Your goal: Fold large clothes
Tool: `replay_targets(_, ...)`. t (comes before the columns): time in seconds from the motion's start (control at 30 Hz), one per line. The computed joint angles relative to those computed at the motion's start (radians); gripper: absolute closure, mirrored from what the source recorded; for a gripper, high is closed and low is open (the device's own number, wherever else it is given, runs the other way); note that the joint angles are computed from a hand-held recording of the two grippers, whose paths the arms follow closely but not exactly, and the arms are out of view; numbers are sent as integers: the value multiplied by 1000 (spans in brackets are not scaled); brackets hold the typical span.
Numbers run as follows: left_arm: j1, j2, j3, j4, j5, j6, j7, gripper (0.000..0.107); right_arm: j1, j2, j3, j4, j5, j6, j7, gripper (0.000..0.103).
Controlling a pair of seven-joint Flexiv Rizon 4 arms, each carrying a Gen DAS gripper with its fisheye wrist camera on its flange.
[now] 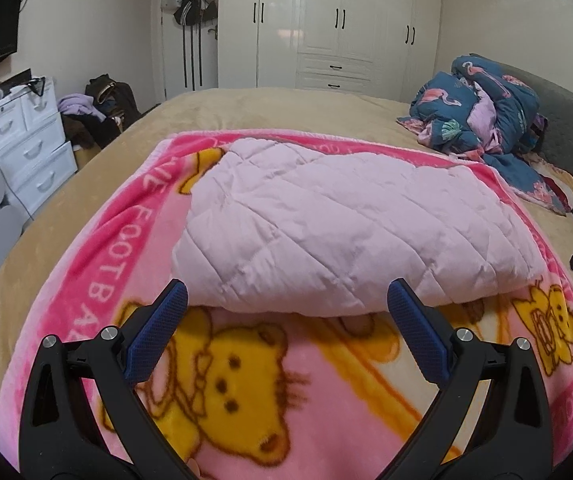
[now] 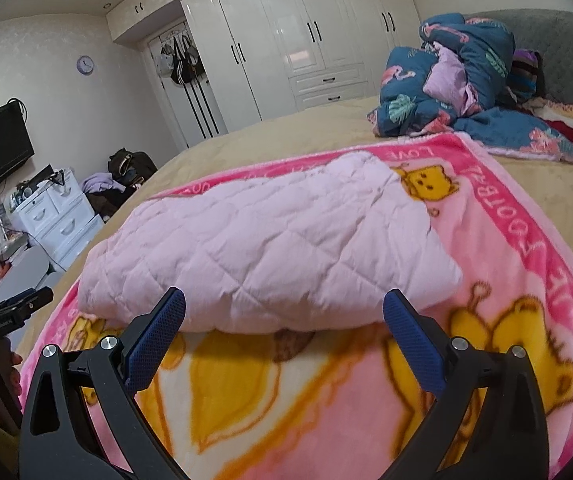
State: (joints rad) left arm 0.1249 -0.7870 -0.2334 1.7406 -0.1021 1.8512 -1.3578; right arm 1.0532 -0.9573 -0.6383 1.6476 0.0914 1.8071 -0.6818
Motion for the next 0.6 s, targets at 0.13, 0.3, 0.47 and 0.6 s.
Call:
replay_targets(0.13, -13, 3, 14, 10, -2, -5, 0, 13, -8, 1, 25, 5, -5, -5, 2, 4)
replay_targets(0.3, -6, -2, 2, 15, -8, -25, -3, 13, -26, 4, 58, 8, -24, -23, 11, 4)
replay_targets(0.47, -22, -14, 13, 1, -24, -56, 5, 13, -52, -1, 93, 6, -37, -36, 42, 4)
replay_targets(0.6, -10, -30, -5, -11, -44, -95, 10, 13, -79, -7, 120, -1, -51, -43, 68, 4)
